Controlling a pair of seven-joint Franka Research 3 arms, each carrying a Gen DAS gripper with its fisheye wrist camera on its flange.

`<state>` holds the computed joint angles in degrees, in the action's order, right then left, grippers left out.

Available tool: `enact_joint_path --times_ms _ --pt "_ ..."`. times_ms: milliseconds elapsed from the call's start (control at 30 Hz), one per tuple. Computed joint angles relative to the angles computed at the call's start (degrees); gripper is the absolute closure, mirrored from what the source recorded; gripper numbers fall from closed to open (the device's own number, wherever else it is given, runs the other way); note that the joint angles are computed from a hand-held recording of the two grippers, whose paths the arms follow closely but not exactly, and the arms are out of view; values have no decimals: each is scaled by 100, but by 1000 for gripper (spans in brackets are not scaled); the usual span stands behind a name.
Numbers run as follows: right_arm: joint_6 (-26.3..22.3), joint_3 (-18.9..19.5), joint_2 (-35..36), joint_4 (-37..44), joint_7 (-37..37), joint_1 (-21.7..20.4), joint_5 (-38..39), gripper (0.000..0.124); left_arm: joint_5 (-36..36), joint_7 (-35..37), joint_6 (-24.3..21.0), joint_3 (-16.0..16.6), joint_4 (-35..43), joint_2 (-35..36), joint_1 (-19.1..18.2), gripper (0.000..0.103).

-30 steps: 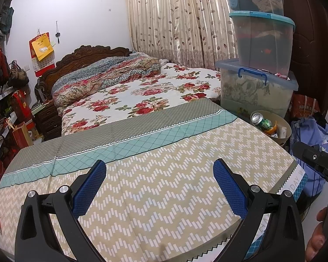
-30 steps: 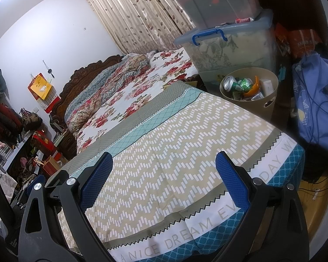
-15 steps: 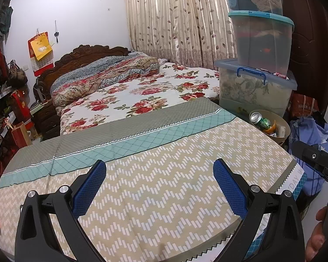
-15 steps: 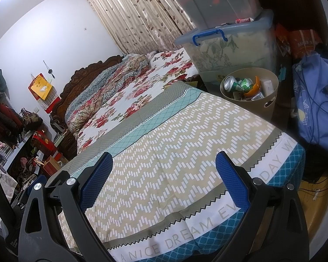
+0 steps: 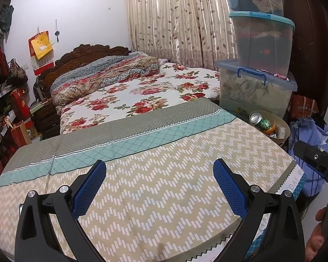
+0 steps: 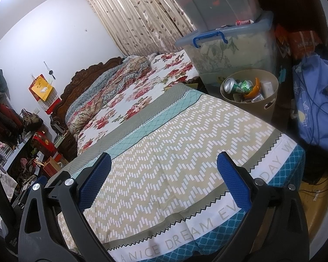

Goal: Collect trash

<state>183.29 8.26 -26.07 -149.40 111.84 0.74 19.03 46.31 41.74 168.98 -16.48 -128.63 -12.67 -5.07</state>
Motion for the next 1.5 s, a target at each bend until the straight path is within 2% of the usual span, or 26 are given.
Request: enact_joint_path --times_ms 233,933,1500 --pt "17 62 0 0 29 -53 -21 27 -201 179 -82 57 50 33 -82 9" --pt "-64 -64 -86 35 -26 24 -58 27 -180 181 -143 58 113 65 -100 9" --pt "-91 34 -140 11 37 -46 -80 27 -51 82 -156 17 138 69 -71 9"
